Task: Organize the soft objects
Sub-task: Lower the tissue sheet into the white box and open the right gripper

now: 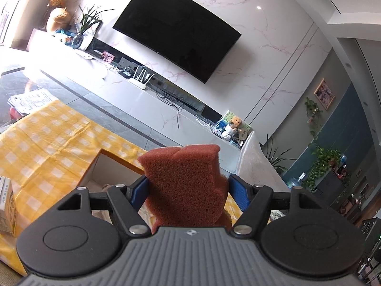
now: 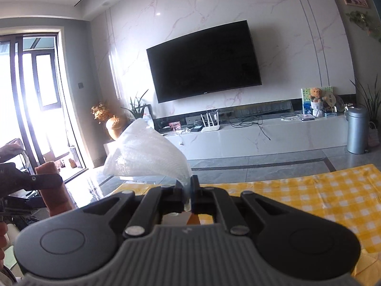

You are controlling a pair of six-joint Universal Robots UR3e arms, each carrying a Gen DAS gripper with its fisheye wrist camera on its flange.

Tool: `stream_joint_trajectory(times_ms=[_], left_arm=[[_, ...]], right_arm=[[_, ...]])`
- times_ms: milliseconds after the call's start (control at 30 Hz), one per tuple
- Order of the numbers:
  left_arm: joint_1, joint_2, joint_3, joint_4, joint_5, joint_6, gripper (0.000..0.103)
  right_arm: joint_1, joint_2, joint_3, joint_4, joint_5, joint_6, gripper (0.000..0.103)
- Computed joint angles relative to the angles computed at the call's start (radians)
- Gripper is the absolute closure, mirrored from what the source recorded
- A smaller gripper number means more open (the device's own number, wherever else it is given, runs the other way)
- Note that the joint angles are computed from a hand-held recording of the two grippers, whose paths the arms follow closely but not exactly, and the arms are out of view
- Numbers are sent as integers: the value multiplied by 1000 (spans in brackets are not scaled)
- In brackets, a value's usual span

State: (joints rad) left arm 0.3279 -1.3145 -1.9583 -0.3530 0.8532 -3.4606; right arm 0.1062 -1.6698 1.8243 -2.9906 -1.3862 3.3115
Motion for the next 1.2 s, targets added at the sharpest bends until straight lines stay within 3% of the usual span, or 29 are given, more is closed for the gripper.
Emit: stream_joint_trajectory(times_ms=[167,267,367,400,533,667,767,833,867,900,933,1067,1200], left_arm=[[127,18,-76,0,-100,40,21],[141,6,-91,-14,-73,75,21],[130,-17,-98,-23,0,104,21],[133,-22,-110,-11,18,106,21],[175,-40,-134,-17,-18,131,21],[188,-40,-145,-34,-32,138,21],[193,-30,-154,-36,-38,152,21],[193,-24,-160,-33,-32,159,21],[190,-22,-160,-33,-25,161,20],[186,-25,-157,-35,-16,162,20],[180,-29,-151,-38,-4,160,20],[156,-49,-111,-105,35,179,21],[118,-54,-86,-126,82,202,20]], right_arm=[[176,226,-234,81,-152,-71,101],[259,373,-396,186,-266,-155,101],[284,479,-541,358,-241,-255,101],[273,508,-590,439,-191,-277,101],[260,538,-646,644,-47,-318,101],[305,603,-730,790,-80,-424,101],[353,632,-741,785,-218,-463,100],[345,631,-740,786,-226,-485,96],[343,627,-734,778,-224,-482,86],[345,617,-711,744,-242,-477,64],[351,607,-684,697,-263,-480,56],[333,556,-618,637,-232,-500,51],[304,479,-517,556,-187,-482,35]])
